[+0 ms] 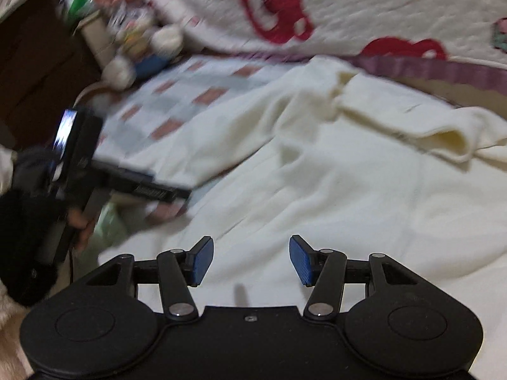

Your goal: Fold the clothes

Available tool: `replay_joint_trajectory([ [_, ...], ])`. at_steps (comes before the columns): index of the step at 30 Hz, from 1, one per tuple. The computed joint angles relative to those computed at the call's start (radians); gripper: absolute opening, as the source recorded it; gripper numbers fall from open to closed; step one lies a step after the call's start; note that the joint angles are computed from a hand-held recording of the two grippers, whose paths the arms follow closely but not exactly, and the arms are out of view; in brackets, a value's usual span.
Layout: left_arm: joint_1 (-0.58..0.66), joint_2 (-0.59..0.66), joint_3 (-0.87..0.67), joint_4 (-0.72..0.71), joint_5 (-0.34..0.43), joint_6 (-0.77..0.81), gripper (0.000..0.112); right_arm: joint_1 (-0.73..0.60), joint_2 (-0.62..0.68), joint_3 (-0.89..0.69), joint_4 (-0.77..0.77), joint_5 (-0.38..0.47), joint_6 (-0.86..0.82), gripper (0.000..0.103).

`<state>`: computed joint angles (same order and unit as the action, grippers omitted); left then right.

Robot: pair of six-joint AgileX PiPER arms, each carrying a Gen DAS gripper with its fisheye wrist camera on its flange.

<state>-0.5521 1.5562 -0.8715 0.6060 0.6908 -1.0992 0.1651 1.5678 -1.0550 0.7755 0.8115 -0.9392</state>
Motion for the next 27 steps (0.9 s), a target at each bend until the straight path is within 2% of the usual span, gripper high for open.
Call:
replay_joint_trajectory([
  [2,-0.011,0.015,-0.009,0.028,0.011,-0.018,0.077,0.031,-0.011,0.027,-0.034,-0.016,0.019,0.058],
  [4,-0.004,0.016,-0.006,0.053,0.001,-0.035,0.068,0.056,-0.016,0.044,-0.062,-0.015,0.04,0.058],
  [5,0.002,0.014,-0.005,0.069,-0.004,-0.045,0.044,0.062,-0.009,0.042,-0.066,-0.004,0.035,0.058],
  [6,0.007,0.02,-0.022,0.081,0.013,-0.037,0.013,0.072,-0.011,0.048,-0.072,-0.008,0.02,0.058],
  [9,0.131,-0.052,-0.069,0.099,0.024,0.003,0.013,0.101,-0.016,0.066,-0.09,-0.026,-0.024,0.058],
  [10,0.181,-0.101,-0.081,0.154,0.042,-0.034,0.013,0.108,-0.022,0.078,-0.1,-0.041,-0.025,0.058],
  [15,0.346,-0.251,-0.102,0.514,0.166,-0.456,0.004,0.1,-0.021,0.099,-0.106,-0.045,-0.032,0.058],
  [16,0.36,-0.259,-0.091,0.547,0.19,-0.506,0.007,0.101,-0.017,0.099,-0.108,-0.046,-0.032,0.058],
  [17,0.378,-0.274,-0.064,0.54,0.173,-0.55,0.016,0.106,-0.012,0.097,-0.102,-0.047,-0.037,0.058],
  [18,0.414,-0.297,-0.032,0.516,0.117,-0.568,0.024,0.111,-0.006,0.095,-0.096,-0.049,-0.043,0.058],
  [19,0.434,-0.328,0.024,0.451,0.021,-0.558,0.027,0.114,-0.003,0.094,-0.086,-0.048,-0.056,0.058],
  [21,0.486,-0.378,0.12,0.251,-0.168,-0.45,0.033,0.121,0.002,0.093,-0.065,-0.045,-0.082,0.058],
  [22,0.483,-0.37,0.149,0.151,-0.216,-0.362,0.033,0.119,0.001,0.096,-0.047,-0.033,-0.105,0.058],
  [25,0.438,-0.32,0.171,-0.149,-0.27,-0.11,0.033,0.127,-0.004,0.104,-0.008,-0.007,-0.15,0.058],
  [27,0.417,-0.312,0.155,-0.338,-0.312,0.088,0.041,0.134,-0.004,0.106,0.023,0.014,-0.182,0.058],
])
